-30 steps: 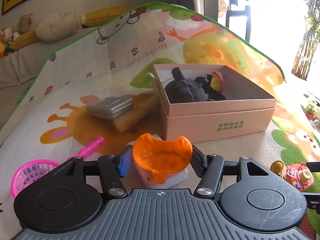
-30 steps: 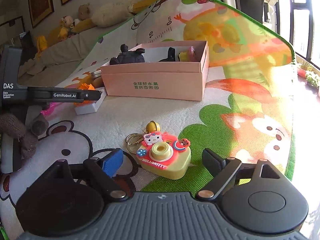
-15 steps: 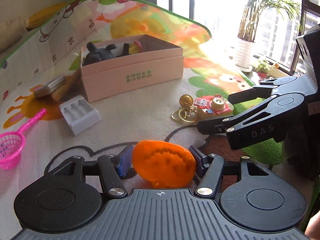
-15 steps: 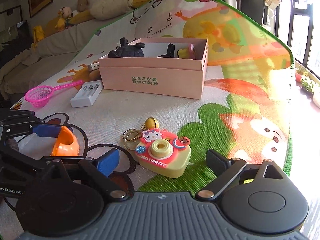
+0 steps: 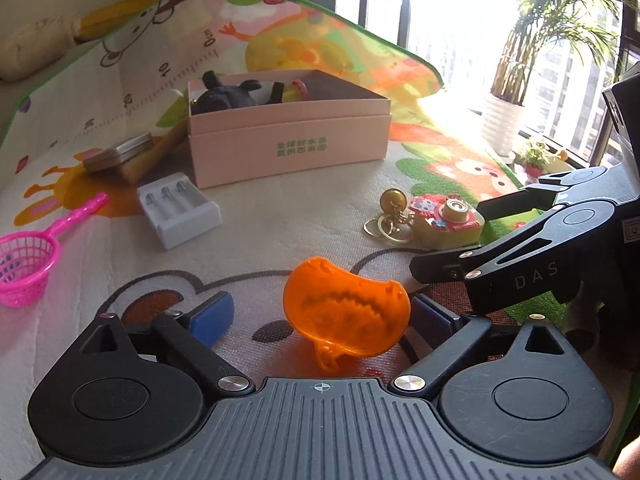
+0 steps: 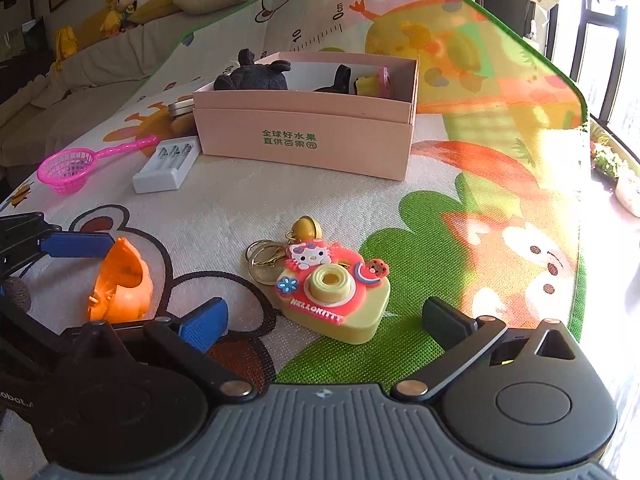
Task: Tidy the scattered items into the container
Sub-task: 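Lift and carry the Hello Kitty toy with the right tool while the left tool carries the orange cup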
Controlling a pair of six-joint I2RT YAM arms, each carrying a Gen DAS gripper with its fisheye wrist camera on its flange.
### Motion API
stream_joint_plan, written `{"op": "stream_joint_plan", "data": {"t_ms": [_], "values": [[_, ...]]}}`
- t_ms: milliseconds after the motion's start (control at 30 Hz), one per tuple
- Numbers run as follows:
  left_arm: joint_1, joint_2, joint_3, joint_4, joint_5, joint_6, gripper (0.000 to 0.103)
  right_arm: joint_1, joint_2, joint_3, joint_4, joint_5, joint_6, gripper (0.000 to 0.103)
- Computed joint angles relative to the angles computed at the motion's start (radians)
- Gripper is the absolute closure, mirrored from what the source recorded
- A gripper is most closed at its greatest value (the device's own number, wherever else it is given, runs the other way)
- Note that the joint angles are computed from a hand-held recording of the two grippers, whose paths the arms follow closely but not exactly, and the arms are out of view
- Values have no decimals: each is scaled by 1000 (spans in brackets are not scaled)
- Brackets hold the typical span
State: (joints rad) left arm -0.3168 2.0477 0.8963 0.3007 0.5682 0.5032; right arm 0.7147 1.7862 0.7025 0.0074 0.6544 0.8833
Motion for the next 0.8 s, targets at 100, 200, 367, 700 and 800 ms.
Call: {"op": "stream_joint_plan", "data": {"t_ms": [100, 200, 367, 700, 800], "values": [[0, 0, -2, 3, -4, -5, 2, 2, 5, 7, -5, 12, 20, 0], [6, 2, -1, 2, 6, -11, 2, 5, 5, 0, 21, 26, 43, 0], [12, -2, -12, 25, 11, -32, 1, 23, 29, 30, 6, 80, 19, 31], [-22, -37, -55, 63, -14, -2, 33, 73, -21, -15, -13, 107, 73, 45], [-30, -29, -40, 49, -33, -18, 38, 88, -48, -33, -24, 123, 77, 45]]}}
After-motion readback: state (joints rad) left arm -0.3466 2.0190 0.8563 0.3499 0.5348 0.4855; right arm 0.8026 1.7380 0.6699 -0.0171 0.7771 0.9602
